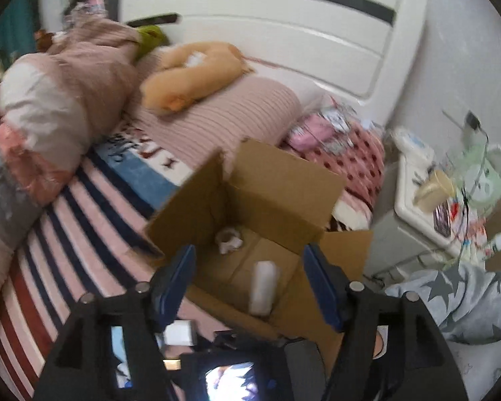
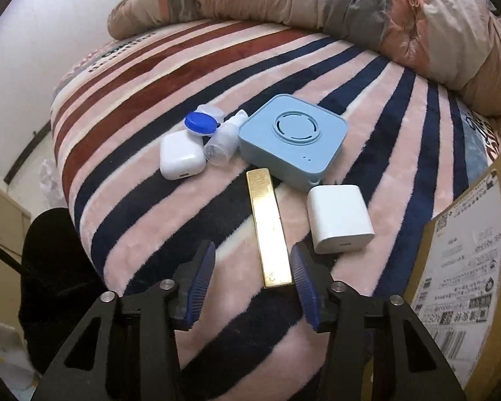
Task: Organize rigid objects
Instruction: 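Drop the gold bar case into the box with right tool while left reaches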
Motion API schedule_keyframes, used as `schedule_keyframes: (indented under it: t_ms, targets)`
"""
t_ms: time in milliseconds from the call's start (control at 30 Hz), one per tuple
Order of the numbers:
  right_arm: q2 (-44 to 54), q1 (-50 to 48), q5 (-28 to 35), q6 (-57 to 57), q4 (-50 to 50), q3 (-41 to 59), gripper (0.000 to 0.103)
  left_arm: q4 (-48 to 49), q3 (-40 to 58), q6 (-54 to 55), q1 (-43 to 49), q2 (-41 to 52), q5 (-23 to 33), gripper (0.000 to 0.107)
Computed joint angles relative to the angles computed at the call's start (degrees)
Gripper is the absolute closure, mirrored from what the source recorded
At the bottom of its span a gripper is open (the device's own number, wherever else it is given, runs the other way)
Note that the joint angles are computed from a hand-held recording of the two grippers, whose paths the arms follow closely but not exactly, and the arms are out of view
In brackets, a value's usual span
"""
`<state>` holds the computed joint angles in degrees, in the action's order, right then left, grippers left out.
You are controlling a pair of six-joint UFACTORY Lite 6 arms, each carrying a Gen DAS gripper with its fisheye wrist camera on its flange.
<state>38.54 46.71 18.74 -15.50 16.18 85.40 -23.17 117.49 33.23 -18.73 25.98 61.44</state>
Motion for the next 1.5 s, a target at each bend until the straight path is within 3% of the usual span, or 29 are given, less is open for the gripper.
schedule_keyframes:
  t_ms: [133, 233, 400, 567, 700, 800, 900, 967, 1033, 1067, 1200, 1300, 1433, 1500]
  targets:
    - [3.81, -0.09, -0.43, -0.88, 1.39, 3.83, 0.076, -2.93, -13.42, 4.21, 9.95, -9.70, -7.74, 0.034]
    - [5.22, 0.69, -2.80, 8.01, -6.60, 5.21, 0.089, -2.64, -26.10, 7.06, 18.10, -17.11, -16.16, 0.033]
    - [2.54, 2.76, -4.25, 18.53, -17.31, 2.99, 0.089, -10.37, -45.86, 21.39, 32.42, -24.37, -26.10, 0.033]
    - [-13.72, 2.63, -4.98, 5.62, -2.19, -6.75, 0.090, -27.00, -58.22, 42.78, 42.63, -21.35, -27.71, 0.033]
    - [-31.03, 0.40, -2.41, 9.71, -5.47, -12.65, 0.089, -34.89, -63.21, 53.57, 43.07, -15.14, -32.52, 0.033]
    - [-39.79, -3.55, 1.16, 21.35, -16.60, -15.17, 0.089, -41.21, -64.61, 58.61, 41.81, -10.77, -34.03, 0.033]
    - [-43.56, -8.83, 5.52, 32.09, -28.60, -17.29, 0.089, -48.13, -66.22, 63.95, 39.89, -8.80, -35.77, 0.033]
    - [-42.84, -13.44, 7.59, 31.49, -28.06, -17.96, 0.089, -54.66, -68.69, 70.15, 38.09, -9.81, -38.77, 0.035]
    - [-40.15, -17.18, 9.24, 28.45, -25.69, -17.65, 0.089, -58.70, -69.59, 73.93, 36.65, -10.17, -40.09, 0.056]
    - [-38.07, -18.35, 9.93, 28.12, -25.43, -17.21, 0.089, -59.99, -70.51, 75.41, 36.55, -10.95, -40.42, 0.057]
    - [-33.33, -20.09, 10.47, 29.12, -26.99, -16.28, 0.089, -59.56, -72.38, 74.55, 36.18, -12.95, -41.72, 0.057]
    - [-33.12, -19.82, 10.77, 28.07, -25.14, -16.01, 0.088, -51.70, -72.59, 66.41, 37.14, -15.12, -40.62, 0.057]
    - [-35.77, -18.44, 9.68, 31.39, -29.25, -16.79, 0.078, -40.69, -73.37, 57.22, 39.14, -21.45, -37.29, 0.057]
    - [-38.88, -17.50, 6.45, 25.48, -22.32, -18.38, 0.077, -35.86, -73.03, 52.25, 39.95, -25.76, -34.88, 0.057]
